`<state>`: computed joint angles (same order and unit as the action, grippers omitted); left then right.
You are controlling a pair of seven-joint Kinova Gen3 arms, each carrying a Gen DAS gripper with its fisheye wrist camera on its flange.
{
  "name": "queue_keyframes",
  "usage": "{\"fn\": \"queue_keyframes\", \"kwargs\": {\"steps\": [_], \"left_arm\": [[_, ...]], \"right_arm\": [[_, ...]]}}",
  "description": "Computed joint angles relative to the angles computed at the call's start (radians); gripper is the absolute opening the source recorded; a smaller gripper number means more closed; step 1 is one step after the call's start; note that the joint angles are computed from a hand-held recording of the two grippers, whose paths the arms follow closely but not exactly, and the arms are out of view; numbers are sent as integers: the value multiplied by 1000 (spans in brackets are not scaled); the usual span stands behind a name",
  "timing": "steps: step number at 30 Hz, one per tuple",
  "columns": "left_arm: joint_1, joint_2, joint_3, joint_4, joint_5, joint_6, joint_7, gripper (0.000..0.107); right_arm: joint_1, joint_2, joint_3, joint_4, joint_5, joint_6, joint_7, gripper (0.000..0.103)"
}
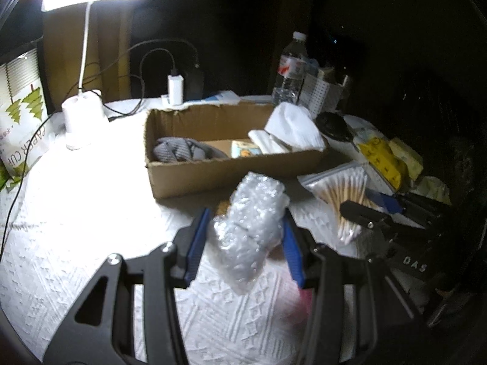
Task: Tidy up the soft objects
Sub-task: 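Carry the bubble wrap and swab bag over the box and lower them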
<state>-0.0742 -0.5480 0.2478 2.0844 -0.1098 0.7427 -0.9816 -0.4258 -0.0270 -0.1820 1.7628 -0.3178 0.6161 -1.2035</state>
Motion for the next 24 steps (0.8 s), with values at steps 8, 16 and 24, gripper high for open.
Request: {"fn": "queue_keyframes", "kwargs": {"steps": [8, 16, 24], "left_arm": [[-10, -13, -50, -6, -4, 2, -37, 47], [-28, -2, -94, -21, -5, -13, -86, 47], [-43, 37, -131, -33, 3, -53, -129, 47]], "right_arm": [[-13, 18, -11, -49, 4, 5, -5, 38], [-23, 50, -22, -100, 8, 0, -17, 38], [-14, 101, -30, -165, -36, 15, 10, 39]]}}
